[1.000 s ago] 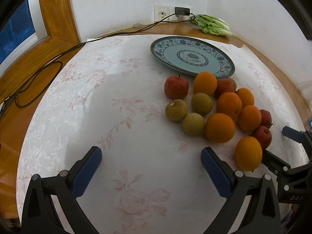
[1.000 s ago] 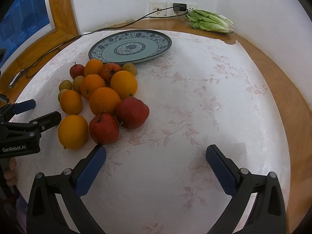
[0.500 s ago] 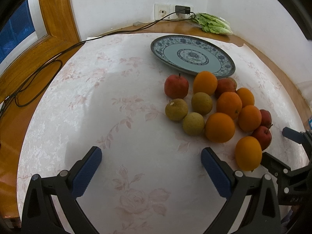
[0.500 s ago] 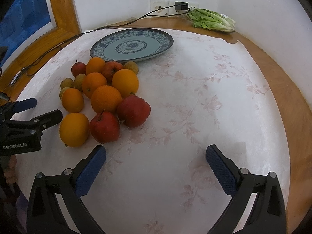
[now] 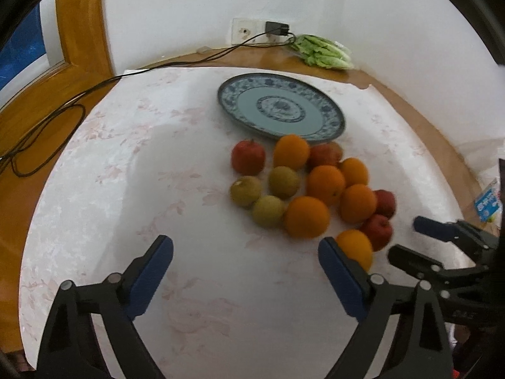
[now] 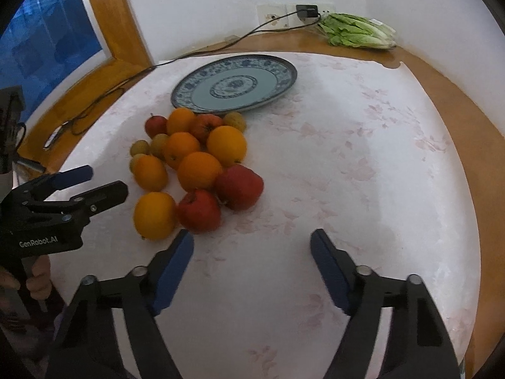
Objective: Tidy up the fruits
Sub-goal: 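Grasp an orange with the left tool while the right tool grasps a red apple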
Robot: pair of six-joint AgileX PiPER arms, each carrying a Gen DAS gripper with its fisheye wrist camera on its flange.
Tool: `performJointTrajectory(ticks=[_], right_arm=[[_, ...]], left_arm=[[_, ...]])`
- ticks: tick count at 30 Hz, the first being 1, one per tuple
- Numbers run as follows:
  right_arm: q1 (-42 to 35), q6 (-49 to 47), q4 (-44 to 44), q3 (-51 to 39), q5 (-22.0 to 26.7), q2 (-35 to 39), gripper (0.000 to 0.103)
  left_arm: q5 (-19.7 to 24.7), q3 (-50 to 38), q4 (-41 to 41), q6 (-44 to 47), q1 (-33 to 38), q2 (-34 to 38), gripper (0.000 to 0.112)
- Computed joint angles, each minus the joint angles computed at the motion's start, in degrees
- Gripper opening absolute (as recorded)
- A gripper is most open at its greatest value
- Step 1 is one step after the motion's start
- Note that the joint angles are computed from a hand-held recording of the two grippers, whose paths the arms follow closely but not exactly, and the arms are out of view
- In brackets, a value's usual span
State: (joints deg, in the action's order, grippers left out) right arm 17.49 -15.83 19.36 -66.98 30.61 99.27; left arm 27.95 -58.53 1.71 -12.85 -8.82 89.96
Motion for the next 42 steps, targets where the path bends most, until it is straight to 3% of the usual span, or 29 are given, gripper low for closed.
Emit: performJointTrajectory(ticks=[6,15,24,27,36,42], right_arm=[[-0.1,-3.1,1.8,0.7,0.3,-1.1,0.064],[-1.4,-3.1,1.3,2.1,-0.1,-2.6,0.064],[-3.1,-5.6,4.1,2.7,0.5,-2.6,0.063],[-3.2,-6.5,5.0,2.7,0.8,-2.5,0.063],[-2.0,-8.0,7.5,2.5,1.4,-2.1,0.063],[-0.3,-6.9,7.2,1.2,1.6,-1.3,0.056]], left_arm=[[1.1,0.2,-6.6,5.9,-1.4,-2.1,0.092],[2.0,-1.9,-4.5,4.0,-6.0,0.6,0.084],[2.4,-3.6,-7.8,7.0,-6.9,4.2,0.056],[1.9,-3.3,-9.6,8.9,-6.5,3.9,0.037],[1.2,-1.2,-10.7,10.6,-5.0,1.5,0.036],[0.8,0.1,-8.6,9.0,-3.7,-0.2,0.036]])
